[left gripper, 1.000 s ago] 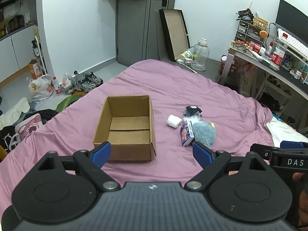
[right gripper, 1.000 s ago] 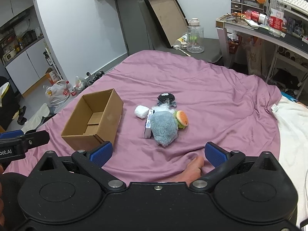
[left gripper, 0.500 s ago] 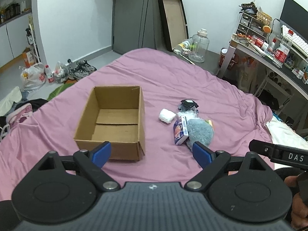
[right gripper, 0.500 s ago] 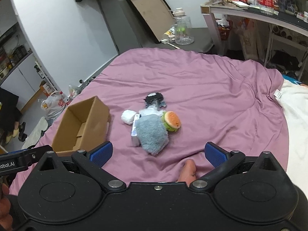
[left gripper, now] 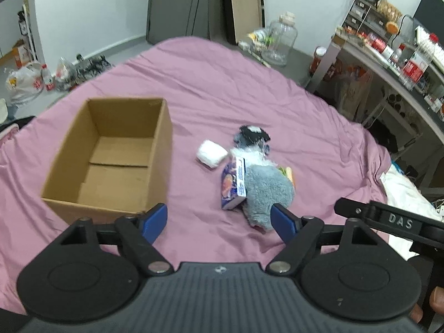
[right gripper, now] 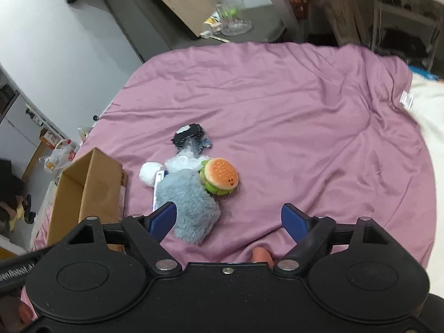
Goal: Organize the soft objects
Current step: 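Move the left tool to the tissue pack while the right tool approaches the burger plush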
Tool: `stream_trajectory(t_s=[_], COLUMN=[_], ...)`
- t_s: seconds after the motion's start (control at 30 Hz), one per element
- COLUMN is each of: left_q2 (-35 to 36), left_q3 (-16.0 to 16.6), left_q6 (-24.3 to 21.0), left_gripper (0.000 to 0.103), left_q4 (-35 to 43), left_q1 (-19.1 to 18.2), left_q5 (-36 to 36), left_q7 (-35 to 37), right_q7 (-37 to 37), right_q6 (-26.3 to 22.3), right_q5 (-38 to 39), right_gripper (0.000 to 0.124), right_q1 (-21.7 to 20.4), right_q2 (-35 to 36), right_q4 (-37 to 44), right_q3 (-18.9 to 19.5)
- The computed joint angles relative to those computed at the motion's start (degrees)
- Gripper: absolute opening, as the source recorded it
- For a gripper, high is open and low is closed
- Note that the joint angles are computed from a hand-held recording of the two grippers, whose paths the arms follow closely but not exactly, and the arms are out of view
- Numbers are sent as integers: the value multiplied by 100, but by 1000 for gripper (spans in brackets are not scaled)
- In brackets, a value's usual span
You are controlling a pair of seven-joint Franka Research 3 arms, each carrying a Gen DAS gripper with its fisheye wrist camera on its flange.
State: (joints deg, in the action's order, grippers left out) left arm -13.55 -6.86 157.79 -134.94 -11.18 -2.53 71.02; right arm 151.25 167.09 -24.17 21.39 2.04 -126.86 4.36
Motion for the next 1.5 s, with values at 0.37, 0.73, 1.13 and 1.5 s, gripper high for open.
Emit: stream_trajectory(t_s=[0.37,0.73,1.13,1.5], left_q2=[1073,1863,2669,3205], left_q3=[-184,-342,-420,-646], left_q6=[-251,-250,-393,-753], left_gripper=[67,54,52,48], left_q4=[804,1360,2289,2890], left_q1=[81,369,521,739], left_q5=[-448,-173,189,-304], left_q7=[52,-606,-953,-687], right_q7=[-1961,-3239,-3462,-3750], right_q6=[572,132,-236,-422], right_q5=[2463,3900,4285,4703], right_gripper=[81,81,78,78], right_q1=[-96,-55,-141,-234], right_q2=[614,1329,1824,2267], right_q4=[217,968,1543,2174], right_q3=[47,30,50,118])
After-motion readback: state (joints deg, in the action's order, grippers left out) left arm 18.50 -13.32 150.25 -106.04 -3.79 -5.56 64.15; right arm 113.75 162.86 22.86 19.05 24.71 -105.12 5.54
